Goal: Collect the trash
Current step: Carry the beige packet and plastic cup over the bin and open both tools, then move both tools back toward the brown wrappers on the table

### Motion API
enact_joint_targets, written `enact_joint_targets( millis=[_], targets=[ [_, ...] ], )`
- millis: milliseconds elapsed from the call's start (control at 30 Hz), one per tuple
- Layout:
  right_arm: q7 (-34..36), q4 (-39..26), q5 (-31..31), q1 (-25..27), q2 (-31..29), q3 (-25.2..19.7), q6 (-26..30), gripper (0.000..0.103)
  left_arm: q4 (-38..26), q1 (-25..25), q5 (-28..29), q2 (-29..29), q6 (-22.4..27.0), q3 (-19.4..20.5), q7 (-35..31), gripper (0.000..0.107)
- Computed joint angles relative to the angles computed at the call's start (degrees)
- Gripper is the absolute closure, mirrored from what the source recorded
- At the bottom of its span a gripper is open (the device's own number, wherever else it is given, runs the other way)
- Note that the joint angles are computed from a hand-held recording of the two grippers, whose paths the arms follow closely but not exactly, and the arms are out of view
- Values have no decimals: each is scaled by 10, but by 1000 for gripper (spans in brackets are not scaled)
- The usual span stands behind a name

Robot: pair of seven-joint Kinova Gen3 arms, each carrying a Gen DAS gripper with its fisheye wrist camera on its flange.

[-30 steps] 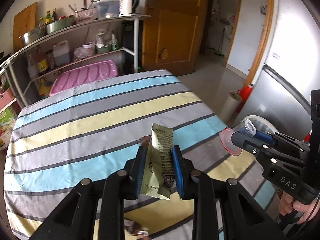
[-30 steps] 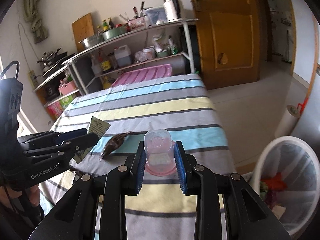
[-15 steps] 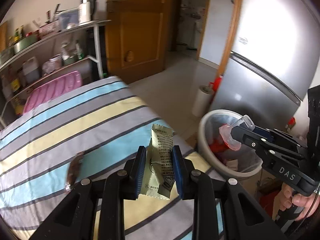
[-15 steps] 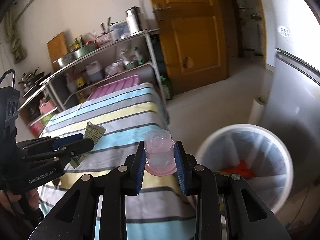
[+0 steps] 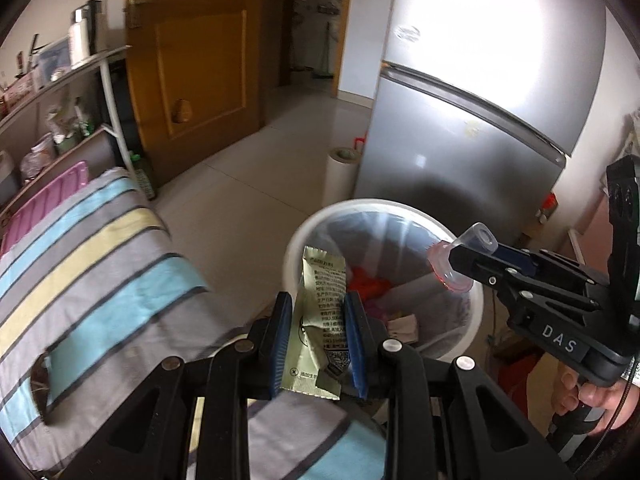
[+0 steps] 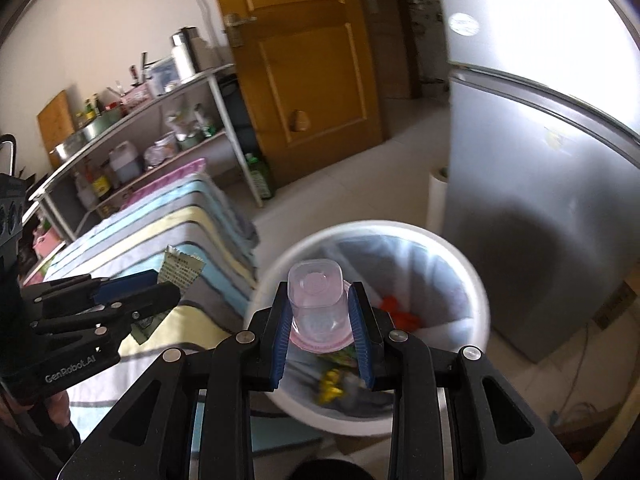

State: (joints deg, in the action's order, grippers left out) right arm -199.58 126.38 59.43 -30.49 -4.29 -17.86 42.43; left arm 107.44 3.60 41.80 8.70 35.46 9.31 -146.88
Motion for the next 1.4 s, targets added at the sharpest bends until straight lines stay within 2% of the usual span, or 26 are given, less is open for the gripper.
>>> enact_joint_targets(
  millis=[400, 900, 967, 1100, 1167, 1200, 1267, 1400],
  targets=[
    [13, 37, -26, 38, -4, 19, -49, 74, -15, 50, -82, 34, -20, 21, 90, 80],
    [34, 54, -47, 61, 11, 39, -80, 73, -34, 63, -142, 63, -23, 38, 152, 79],
    [40, 55, -51, 63, 13, 42, -85, 73, -35, 63, -144, 64, -23, 40, 154, 76],
    [47, 56, -54, 68, 15, 46, -94, 73, -35, 64, -149, 64, -25, 40, 163, 60],
    [44, 56, -52, 68, 16, 46, -94, 72, -34, 61, -147, 63, -26, 42, 164, 57],
    [42, 57, -50, 68, 15, 46, -97, 70, -33, 60, -147, 63, -27, 42, 164, 56],
    [35, 57, -45, 67, 16, 44, -95, 60, -32, 61, -149, 61, -29, 41, 167, 54],
    [27, 55, -41, 62, 18, 41, -85, 55, -30, 57, -144, 59, -29, 44, 163, 51]
  ],
)
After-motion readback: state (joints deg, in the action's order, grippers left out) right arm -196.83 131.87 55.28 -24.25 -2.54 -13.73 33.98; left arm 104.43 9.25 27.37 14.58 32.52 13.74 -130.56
